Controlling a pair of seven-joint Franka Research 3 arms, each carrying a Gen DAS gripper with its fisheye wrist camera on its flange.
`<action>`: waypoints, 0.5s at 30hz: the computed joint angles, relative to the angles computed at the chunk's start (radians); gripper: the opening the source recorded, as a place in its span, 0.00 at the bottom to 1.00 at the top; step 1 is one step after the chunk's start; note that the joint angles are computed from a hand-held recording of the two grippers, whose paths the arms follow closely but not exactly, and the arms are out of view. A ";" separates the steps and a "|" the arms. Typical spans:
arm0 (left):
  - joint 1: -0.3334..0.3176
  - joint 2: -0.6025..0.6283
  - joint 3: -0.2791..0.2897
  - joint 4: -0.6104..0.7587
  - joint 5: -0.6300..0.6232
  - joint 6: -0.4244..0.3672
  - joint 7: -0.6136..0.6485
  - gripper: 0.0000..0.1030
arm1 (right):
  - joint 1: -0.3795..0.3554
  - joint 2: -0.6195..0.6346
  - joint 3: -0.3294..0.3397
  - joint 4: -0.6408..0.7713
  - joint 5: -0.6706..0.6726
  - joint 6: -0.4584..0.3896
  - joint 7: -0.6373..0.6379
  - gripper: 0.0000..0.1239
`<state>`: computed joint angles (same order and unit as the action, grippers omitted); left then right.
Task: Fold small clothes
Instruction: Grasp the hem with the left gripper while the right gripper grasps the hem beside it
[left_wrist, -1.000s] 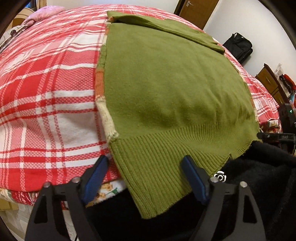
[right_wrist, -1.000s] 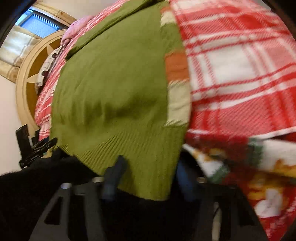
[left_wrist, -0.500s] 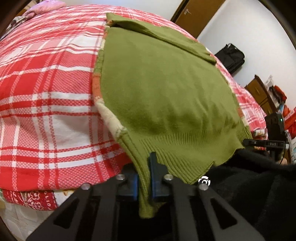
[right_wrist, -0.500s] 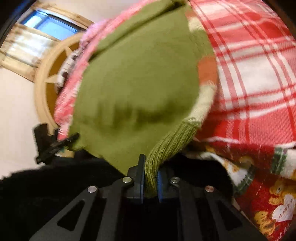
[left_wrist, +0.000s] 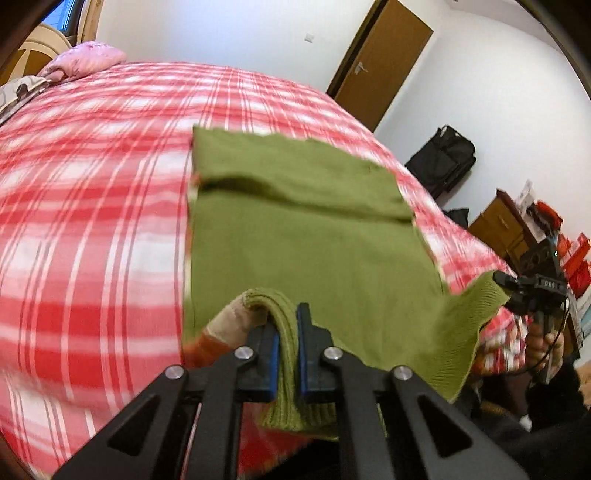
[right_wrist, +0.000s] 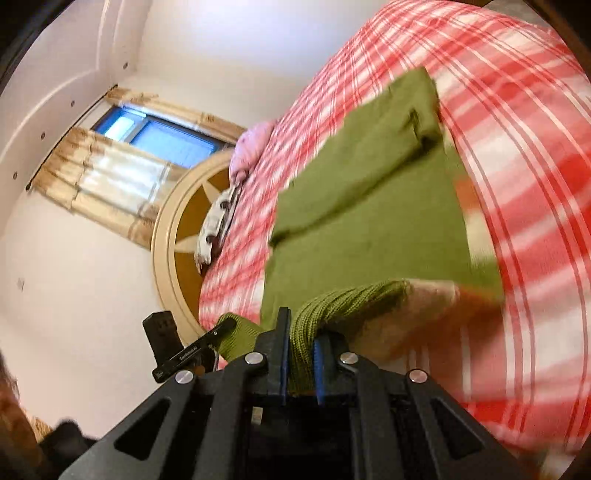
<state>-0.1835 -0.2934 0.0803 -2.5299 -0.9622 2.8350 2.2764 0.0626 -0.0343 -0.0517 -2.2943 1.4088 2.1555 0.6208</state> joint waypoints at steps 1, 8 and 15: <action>0.007 0.036 -0.005 0.031 0.016 0.014 -0.012 0.08 | 0.002 0.033 0.003 0.032 0.006 0.017 0.012 0.08; 0.159 0.349 -0.082 0.315 0.342 -0.036 -0.368 0.14 | -0.017 0.265 0.049 0.256 0.009 0.158 0.122 0.09; 0.245 0.347 -0.134 0.318 0.481 0.066 -0.446 0.77 | -0.094 0.351 0.106 0.324 0.142 0.170 0.190 0.66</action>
<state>0.0619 0.0540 -0.0535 -2.2124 -0.4816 2.9010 1.8303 -0.0315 0.3164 0.0544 -1.9699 1.5504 2.3260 0.8109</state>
